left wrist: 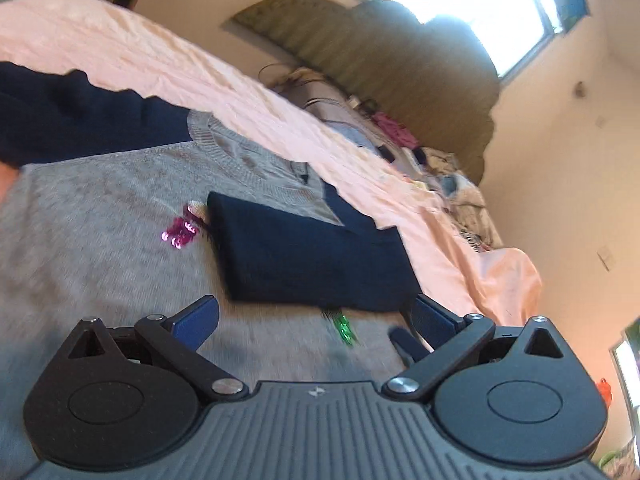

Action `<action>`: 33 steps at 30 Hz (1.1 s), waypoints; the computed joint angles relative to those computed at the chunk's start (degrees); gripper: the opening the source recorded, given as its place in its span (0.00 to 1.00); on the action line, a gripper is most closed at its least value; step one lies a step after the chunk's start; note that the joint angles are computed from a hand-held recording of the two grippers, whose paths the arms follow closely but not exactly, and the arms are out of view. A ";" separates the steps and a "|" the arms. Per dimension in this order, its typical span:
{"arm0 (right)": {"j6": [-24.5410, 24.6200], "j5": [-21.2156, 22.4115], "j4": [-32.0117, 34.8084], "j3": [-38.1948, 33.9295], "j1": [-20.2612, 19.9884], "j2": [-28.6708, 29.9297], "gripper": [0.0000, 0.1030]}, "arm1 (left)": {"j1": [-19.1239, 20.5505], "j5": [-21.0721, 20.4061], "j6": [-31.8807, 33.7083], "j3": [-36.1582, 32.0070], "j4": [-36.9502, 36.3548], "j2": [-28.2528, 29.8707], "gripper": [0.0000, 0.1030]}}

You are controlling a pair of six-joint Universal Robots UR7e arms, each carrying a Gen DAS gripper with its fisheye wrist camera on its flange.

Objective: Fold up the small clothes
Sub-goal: 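Grasp the navy sleeve cuff with the right gripper and fold it across the sweater body, then grasp the other navy sleeve with the left gripper and fold it across the body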

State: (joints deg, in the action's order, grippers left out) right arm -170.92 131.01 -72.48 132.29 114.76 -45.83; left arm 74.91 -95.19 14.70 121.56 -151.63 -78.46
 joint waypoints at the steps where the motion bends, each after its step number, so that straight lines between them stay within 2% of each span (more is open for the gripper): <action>1: 0.49 -1.15 0.27 0.26 -0.55 -0.18 0.95 | -0.82 2.63 -2.34 -0.97 -1.20 2.57 1.00; 3: 0.85 -2.60 -1.63 1.38 -1.06 -0.30 0.95 | -0.72 3.46 -5.56 -4.27 1.06 7.04 0.98; 4: 1.23 -3.16 -2.18 1.79 -1.26 -0.38 0.95 | -0.68 4.52 -7.42 -5.07 0.72 8.97 0.88; 6: 1.51 -3.44 -2.18 1.86 -1.42 -0.40 0.95 | -1.49 6.55 -6.38 -4.14 -4.25 10.46 0.71; 7: 1.37 -3.20 -1.77 1.64 -1.30 -0.36 0.95 | -2.19 8.10 -5.98 -4.37 -4.06 11.24 0.47; 8: 1.20 -2.96 -1.36 1.40 -1.19 -0.33 0.95 | -2.61 9.55 -6.03 -4.93 -3.03 11.69 0.31; 9: 1.08 -2.88 -1.05 1.19 -1.15 -0.28 0.96 | -3.12 10.95 -6.01 -4.65 -4.40 12.17 0.26; 10: 1.03 -2.89 -1.02 1.12 -1.14 -0.24 0.96 | -3.54 12.21 -5.38 -4.66 -5.30 12.72 0.10; 13: 1.16 -3.19 -1.46 1.32 -1.23 -0.19 0.96 | -5.29 15.47 -2.97 -3.77 -8.92 12.76 0.07; 17: 1.19 -3.27 -1.17 1.29 -1.26 -0.29 0.96 | -6.42 17.69 1.92 -3.74 -14.67 11.33 0.06; 20: 1.21 -3.25 -1.19 1.28 -1.29 -0.29 0.96 | -5.92 22.48 4.79 -4.87 -17.32 12.02 0.06; 23: 1.14 -3.23 -1.10 1.24 -1.26 -0.26 0.96 | -5.09 27.35 6.98 -6.74 -12.30 13.10 0.08; 24: 1.11 -3.20 -1.10 1.21 -1.23 -0.21 0.96 | -4.61 27.13 7.27 -6.54 -12.26 12.88 0.11; 27: 1.25 -1.84 -1.90 1.28 -0.39 -0.25 0.95 | -4.76 27.60 6.41 -2.86 -18.68 10.19 0.28; 28: 0.15 -0.60 -3.25 1.36 0.55 -0.42 0.95 | -4.63 25.78 7.21 -1.30 -22.72 9.22 0.35; 30: -3.85 1.14 -4.51 1.16 2.14 -2.28 0.97 | -3.36 18.58 10.77 1.59 -31.14 7.74 0.52; 31: -6.09 1.31 -3.82 0.58 2.41 -3.61 0.98 | -2.81 15.56 12.24 2.12 -33.19 7.73 0.74; 32: -8.46 1.14 -1.96 -0.54 2.27 -4.84 1.00 | -2.71 13.91 13.51 2.08 -32.83 7.92 0.85; 33: -11.13 1.20 2.20 -2.77 1.64 -6.26 1.00 | -2.72 13.27 14.30 1.61 -30.69 8.29 0.84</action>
State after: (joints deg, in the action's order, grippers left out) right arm -182.04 132.21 -70.28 129.52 116.40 -52.09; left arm 72.20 -81.91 29.01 123.16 -182.32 -70.17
